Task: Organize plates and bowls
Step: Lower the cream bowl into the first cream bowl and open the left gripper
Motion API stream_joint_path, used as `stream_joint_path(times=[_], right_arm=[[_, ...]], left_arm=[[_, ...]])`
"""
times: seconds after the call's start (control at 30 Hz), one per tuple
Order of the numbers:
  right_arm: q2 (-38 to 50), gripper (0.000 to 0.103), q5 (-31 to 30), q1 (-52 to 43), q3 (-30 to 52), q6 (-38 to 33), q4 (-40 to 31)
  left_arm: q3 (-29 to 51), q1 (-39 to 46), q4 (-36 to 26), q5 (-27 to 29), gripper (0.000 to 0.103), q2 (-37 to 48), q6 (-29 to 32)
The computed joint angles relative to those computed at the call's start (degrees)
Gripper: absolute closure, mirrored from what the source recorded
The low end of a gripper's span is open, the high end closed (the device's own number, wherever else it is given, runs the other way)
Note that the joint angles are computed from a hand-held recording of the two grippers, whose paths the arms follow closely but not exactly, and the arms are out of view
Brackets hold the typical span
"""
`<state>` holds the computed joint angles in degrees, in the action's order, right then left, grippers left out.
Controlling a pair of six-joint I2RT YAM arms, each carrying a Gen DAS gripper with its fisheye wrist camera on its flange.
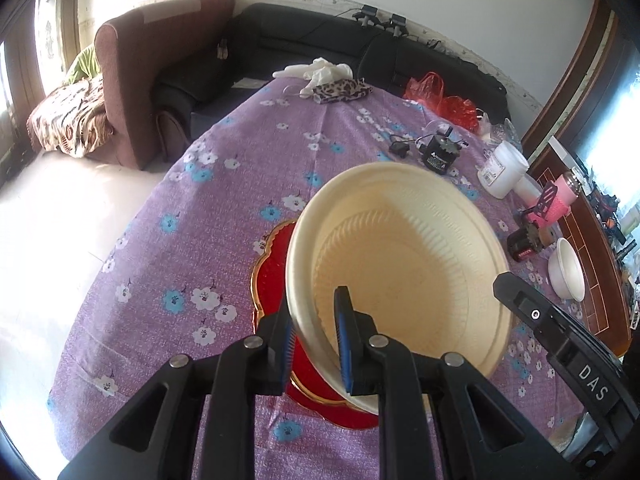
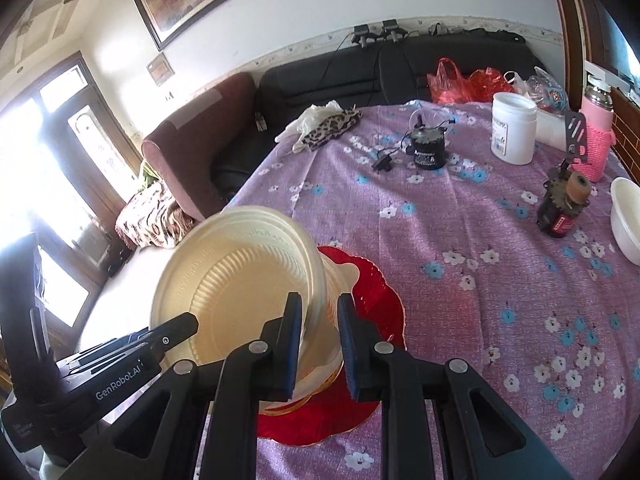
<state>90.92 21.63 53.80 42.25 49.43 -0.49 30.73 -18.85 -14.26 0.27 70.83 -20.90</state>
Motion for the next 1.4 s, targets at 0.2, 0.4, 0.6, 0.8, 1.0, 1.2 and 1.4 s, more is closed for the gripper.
stream_joint_path(times=[0.2,0.4,0.6,0.8,1.0,1.2,1.4], right_arm=[[2.83,0.083,-1.09,-0.54,1.92,-0.73,-0.06],[4.14,0.083,-0.33,-0.24,3.12,-0.91,-0.51],[3.17,0.083,0.62,0.21,1.93,-0.15,0.59],[1.19,0.082,1.43,0.83,0.5,0.52,0.94],[-1.46,0.082,3.26,2.29,-0.84,1.53,-0.08],[-4.99,0.082,5.82,4.48,-2.47,3.03,-1.9],[-8.56,0.082,8.1,6.7,-4.29,4.92,-3.96]], left_arm=[[-0.01,-1.1,1.54,-1.41,0.065,1.29,0.15],[-0.69,-4.24,1.7,-5.98,0.055,-0.95,-0.01],[-1.61,-7.21,0.84,-11.72,0.046,-5.18,0.15],[-2.67,-11.45,-1.27,-19.37,0.037,-11.36,-0.21],[-3.05,-16.09,-4.76,-24.92,0.036,-17.33,-1.04],[-2.65,-23.02,-9.22,-31.59,0.035,-22.18,-3.42],[-1.34,-33.67,-14.75,-41.58,0.027,-25.7,-8.3]])
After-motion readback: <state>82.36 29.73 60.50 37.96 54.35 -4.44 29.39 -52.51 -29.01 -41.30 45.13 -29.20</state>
